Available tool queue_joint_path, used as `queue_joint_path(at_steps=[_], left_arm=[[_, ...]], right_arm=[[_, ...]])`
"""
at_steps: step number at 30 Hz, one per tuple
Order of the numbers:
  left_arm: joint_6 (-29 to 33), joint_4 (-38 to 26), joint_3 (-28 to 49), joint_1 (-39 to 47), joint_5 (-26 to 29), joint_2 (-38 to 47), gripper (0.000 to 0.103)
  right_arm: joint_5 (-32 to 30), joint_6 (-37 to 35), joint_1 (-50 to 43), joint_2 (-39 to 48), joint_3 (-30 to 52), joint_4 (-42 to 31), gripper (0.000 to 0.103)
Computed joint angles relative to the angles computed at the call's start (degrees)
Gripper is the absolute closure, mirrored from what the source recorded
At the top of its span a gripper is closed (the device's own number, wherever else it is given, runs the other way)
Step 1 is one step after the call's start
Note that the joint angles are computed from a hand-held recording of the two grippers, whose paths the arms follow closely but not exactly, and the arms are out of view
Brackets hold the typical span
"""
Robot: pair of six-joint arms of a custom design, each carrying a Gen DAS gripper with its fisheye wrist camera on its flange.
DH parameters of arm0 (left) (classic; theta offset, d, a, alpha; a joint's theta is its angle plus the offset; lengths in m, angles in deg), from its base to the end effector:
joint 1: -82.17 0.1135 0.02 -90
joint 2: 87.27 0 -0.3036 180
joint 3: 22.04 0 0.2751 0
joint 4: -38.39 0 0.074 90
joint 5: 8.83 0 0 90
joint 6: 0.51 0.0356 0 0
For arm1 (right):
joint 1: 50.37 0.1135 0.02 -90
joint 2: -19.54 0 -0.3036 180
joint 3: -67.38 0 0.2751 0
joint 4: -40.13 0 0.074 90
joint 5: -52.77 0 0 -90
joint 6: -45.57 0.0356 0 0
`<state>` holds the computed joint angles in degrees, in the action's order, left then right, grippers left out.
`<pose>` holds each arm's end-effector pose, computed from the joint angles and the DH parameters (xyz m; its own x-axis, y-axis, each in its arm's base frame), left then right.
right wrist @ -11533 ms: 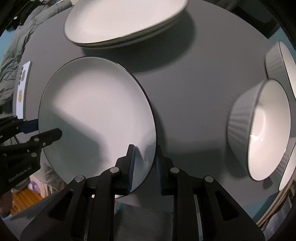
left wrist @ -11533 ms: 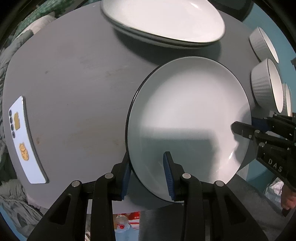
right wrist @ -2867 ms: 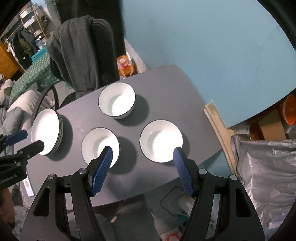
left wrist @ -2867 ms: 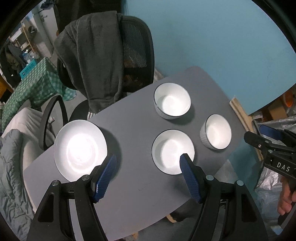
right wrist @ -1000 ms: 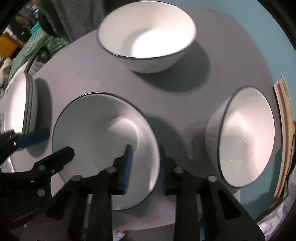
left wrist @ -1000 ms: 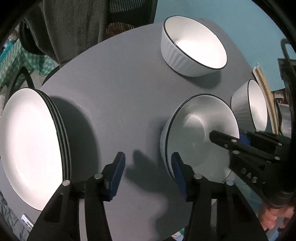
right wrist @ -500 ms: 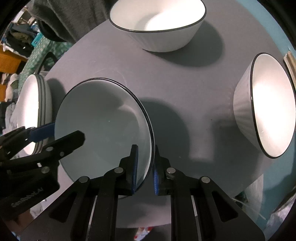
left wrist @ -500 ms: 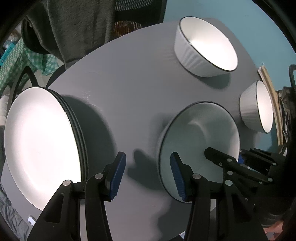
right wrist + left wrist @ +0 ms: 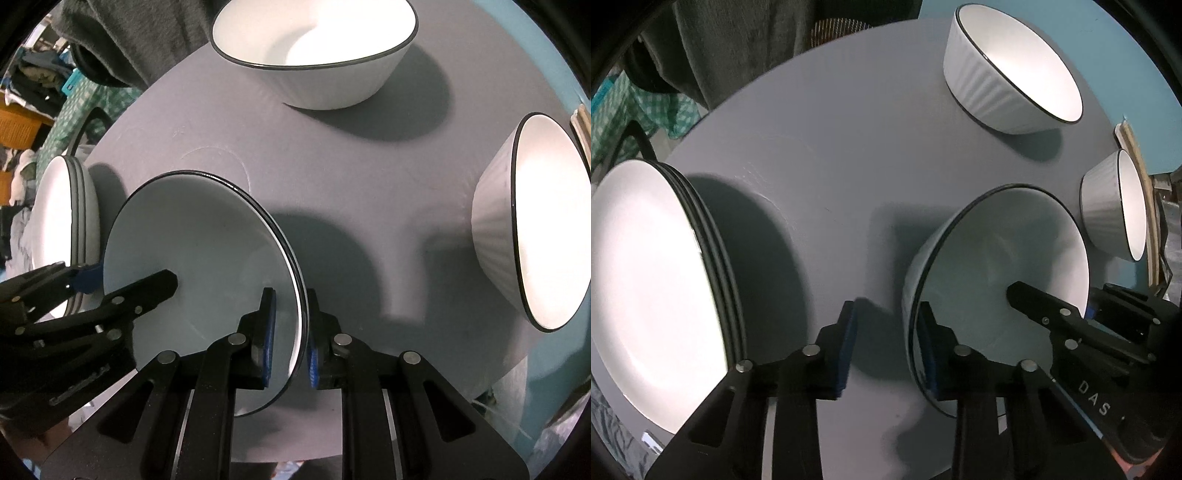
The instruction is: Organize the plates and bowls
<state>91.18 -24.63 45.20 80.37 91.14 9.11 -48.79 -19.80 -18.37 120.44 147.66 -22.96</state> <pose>0.2896 -0.0153 0.1723 -0.9976 0.0604 0.0326 0.0539 0.9833 -0.1740 0.2903 0.1898 0.2065 -0.9904 -0.1374 -0.0166 -0.1376 0.9642 0.2267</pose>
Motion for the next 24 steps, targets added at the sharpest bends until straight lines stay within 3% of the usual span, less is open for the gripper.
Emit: queue_joint_path(at_steps=[6,10,24], left_arm=[[-2.41,-1.05,0.7,-0.74,1.91,0.2,0.093],[-3.86,-1.31,0.33,-3.31,-0.78,-1.33,0.093],[-7.28,-6.33,3.7,-4.96,0.95,-4.15,0.093]], right_arm=[[0.61,2.24,2.9,3.77,3.49,0.74,0.089],[0.98,2.09,3.21,5.13,5.31,-0.63,0.089],[0.47,-0.06,2.56,7.07,10.2,-5.42,0.092]])
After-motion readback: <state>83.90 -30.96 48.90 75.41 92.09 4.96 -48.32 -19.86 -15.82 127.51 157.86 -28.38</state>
